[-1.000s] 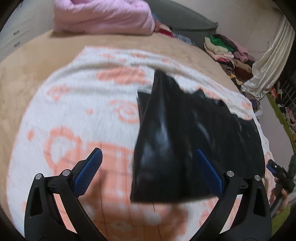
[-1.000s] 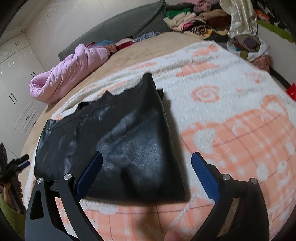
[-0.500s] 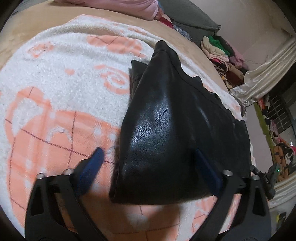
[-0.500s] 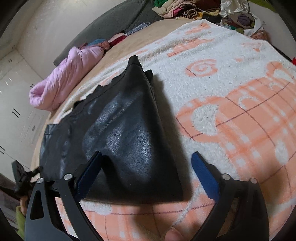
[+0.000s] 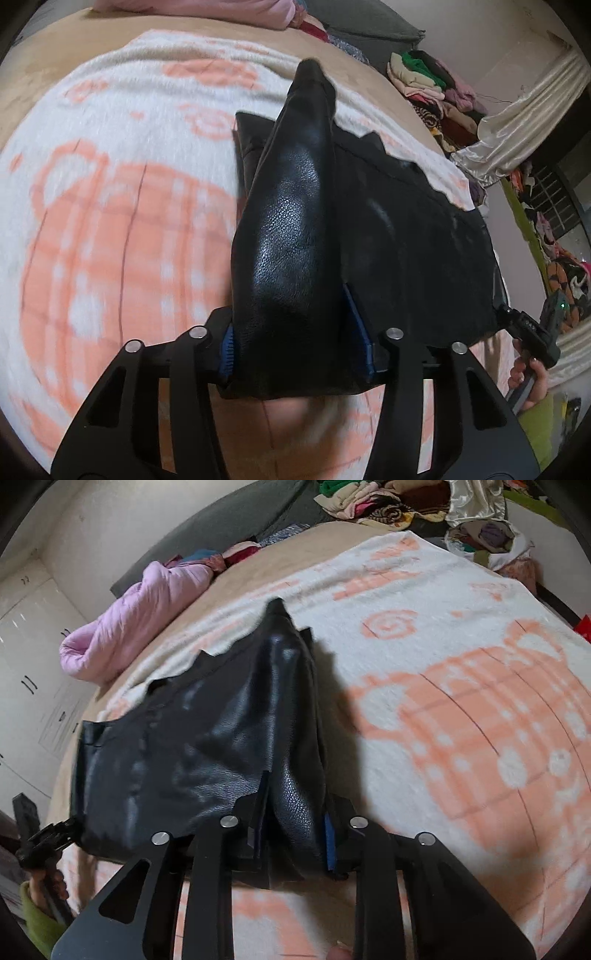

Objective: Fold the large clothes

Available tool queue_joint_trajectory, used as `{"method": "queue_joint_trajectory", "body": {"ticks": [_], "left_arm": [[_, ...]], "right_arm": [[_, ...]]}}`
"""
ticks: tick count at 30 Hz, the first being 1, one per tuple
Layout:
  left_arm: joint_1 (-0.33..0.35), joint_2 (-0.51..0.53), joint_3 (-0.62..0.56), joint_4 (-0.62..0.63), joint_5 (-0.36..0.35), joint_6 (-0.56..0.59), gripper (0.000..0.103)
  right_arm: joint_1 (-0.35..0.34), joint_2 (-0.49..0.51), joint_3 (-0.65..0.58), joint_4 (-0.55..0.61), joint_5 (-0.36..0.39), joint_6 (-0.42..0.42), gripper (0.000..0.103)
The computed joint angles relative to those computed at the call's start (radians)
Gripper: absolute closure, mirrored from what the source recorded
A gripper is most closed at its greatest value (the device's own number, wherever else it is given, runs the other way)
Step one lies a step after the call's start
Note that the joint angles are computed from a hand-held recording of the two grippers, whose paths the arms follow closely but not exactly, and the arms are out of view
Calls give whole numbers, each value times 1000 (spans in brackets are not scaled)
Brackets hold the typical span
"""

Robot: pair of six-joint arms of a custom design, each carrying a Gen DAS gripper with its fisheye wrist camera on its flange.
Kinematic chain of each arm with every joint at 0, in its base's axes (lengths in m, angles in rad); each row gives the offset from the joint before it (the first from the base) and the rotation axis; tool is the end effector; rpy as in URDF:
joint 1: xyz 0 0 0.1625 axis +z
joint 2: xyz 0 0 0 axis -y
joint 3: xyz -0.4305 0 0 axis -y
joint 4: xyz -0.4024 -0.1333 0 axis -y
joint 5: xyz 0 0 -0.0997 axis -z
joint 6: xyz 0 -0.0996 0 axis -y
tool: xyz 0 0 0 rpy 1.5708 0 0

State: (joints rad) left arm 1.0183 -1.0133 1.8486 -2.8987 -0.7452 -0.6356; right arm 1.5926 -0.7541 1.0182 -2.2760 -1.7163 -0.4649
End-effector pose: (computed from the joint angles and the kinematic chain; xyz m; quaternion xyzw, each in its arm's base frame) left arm -0.1483 -0.6340 0.2171 -0.1346 0.8835 -0.4028 0.1974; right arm 0.1370 -0.8317 0.3056 0.2191 -0.9484 0.1973 0.1171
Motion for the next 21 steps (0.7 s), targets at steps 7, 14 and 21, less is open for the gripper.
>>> {"method": "queue_joint_trajectory", "body": {"ticks": [7,14,21], "left_arm": [[-3,10,-19,29,42,13,55],[-26,17,-27,74,110,18,48],[-63,22,-22,87,196,30,35]], "right_arm": [[-6,-16,45,-63,-10,24,65],[5,-30,70,-120,-51,17,49],[15,-69,126,-221,-46,-5,27]]}}
